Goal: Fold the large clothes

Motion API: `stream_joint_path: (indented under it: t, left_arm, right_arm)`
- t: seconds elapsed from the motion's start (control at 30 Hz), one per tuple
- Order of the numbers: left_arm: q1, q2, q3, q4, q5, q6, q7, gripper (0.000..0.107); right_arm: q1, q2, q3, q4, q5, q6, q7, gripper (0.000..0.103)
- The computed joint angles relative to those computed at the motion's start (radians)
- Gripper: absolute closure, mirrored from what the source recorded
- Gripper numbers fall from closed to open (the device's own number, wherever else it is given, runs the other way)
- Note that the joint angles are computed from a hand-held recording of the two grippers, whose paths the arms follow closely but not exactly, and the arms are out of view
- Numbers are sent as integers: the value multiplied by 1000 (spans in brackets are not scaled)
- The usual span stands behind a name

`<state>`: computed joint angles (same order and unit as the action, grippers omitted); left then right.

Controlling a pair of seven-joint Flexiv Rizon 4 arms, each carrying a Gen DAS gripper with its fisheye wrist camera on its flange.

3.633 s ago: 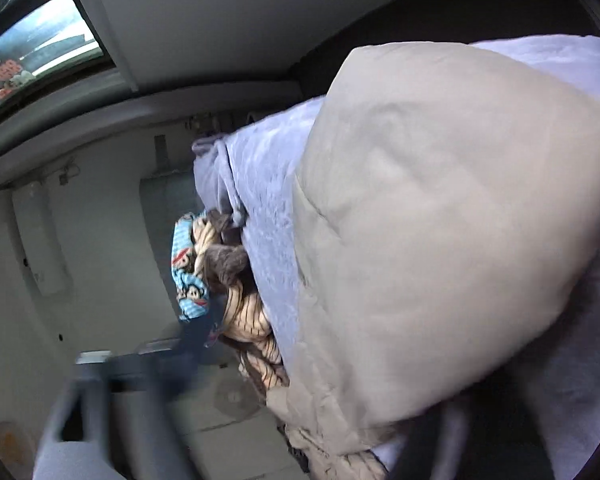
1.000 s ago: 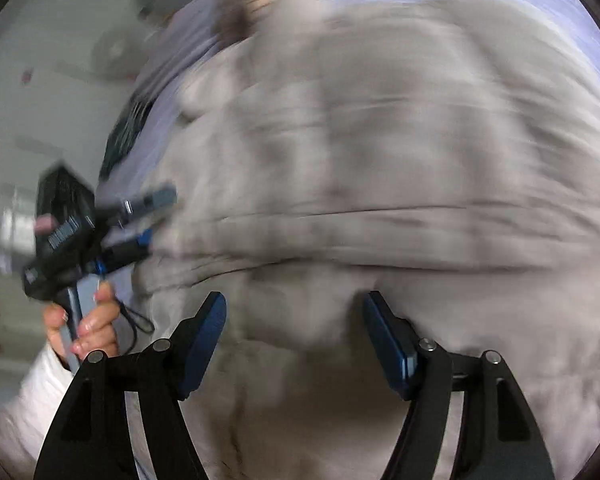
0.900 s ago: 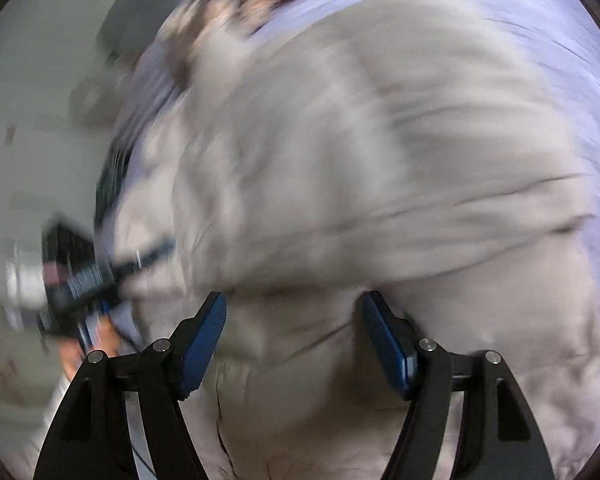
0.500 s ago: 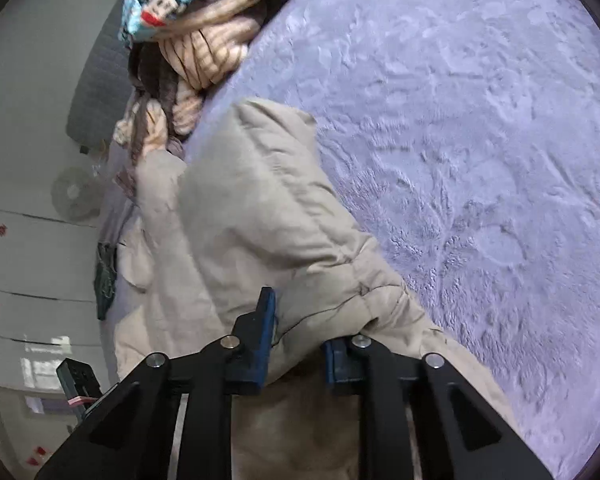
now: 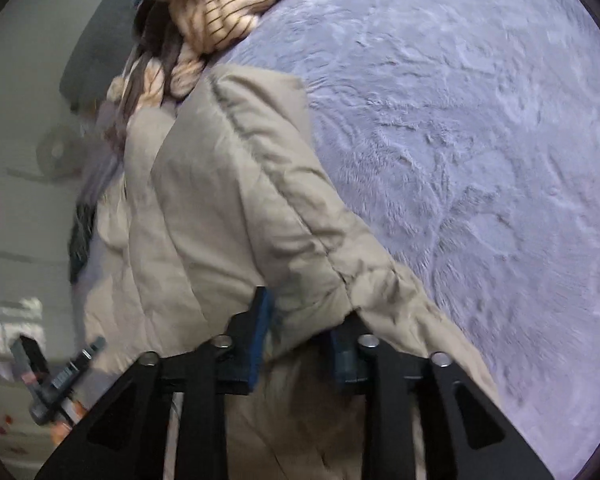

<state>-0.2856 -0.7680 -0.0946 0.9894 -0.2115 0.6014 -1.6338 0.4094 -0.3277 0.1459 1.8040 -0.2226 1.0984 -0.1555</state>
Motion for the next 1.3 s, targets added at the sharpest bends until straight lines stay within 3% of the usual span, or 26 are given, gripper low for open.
stream_joint_path:
  t: [0.1, 0.2, 0.3, 0.37, 0.43, 0.53, 0.57, 0.63, 0.77, 0.83, 0.87, 0.9, 0.97, 1.03, 1.1, 1.17, 1.2, 1.3]
  left_arm:
    - [-2, 17, 14, 14, 16, -17, -12, 96]
    - [-10, 12, 22, -9, 45, -66, 4, 96]
    - [-36, -17, 36, -71, 87, -124, 4, 96]
    - [-49, -45, 25, -111, 89, -135, 16, 96]
    - [-64, -64, 28, -131, 98, -126, 11, 96]
    - [-71, -87, 32, -152, 99, -133, -5, 96]
    - [-62, -81, 22, -135, 86, -126, 0, 91]
    - [-62, -51, 42, -98, 102, -117, -13, 76]
    - [-45, 38, 71, 12, 149, -61, -28, 75]
    - [-16, 63, 50, 50, 117, -12, -30, 75]
    - [-7, 63, 39, 49, 104, 6, -23, 75]
    - [-2, 55, 25, 37, 89, 24, -11, 75]
    - [0, 22, -4, -4, 58, 42, 27, 75]
    - [-18, -24, -12, -61, 51, 37, 58, 75]
    - [-50, -79, 13, -133, 75, -2, 54, 75]
    - [-85, -134, 56, -205, 118, -77, 18, 75]
    - [-87, -153, 61, -221, 123, -101, 8, 75]
    - [-71, -155, 39, -174, 102, -62, -5, 75]
  right_arm:
    - [15, 34, -4, 4, -44, -64, -2, 59]
    - [41, 76, -56, 41, -185, -86, 119, 59]
    - [23, 70, -87, 49, -314, -19, 210, 61]
    - [-9, 1, -75, -15, -286, 67, 151, 64]
    - [-25, -70, -58, -95, -239, 81, 64, 67]
    - [-18, -165, -56, -237, -183, -96, -46, 72]
    - [-19, -191, -59, -265, -161, -129, -62, 76]
    - [-23, -207, -64, -259, -126, -123, -71, 78]
    - [-5, -188, -87, -225, -135, -96, -73, 78]
    - [-1, -160, -95, -192, -147, -39, -73, 74]
    - [6, -146, -109, -171, -168, -13, -61, 68]
    - [23, -125, -136, -146, -207, -1, -32, 51]
    - [41, -85, -177, -96, -282, 22, 46, 47]
    - [-2, -86, -144, -88, -245, 80, 43, 51]
    - [-46, -110, -93, -109, -168, 87, -9, 81]
    - [-66, -142, -64, -148, -108, 2, -61, 86]
    - [-61, -142, -67, -138, -99, -13, -60, 95]
    - [-64, -162, -76, -105, -69, 69, -57, 101]
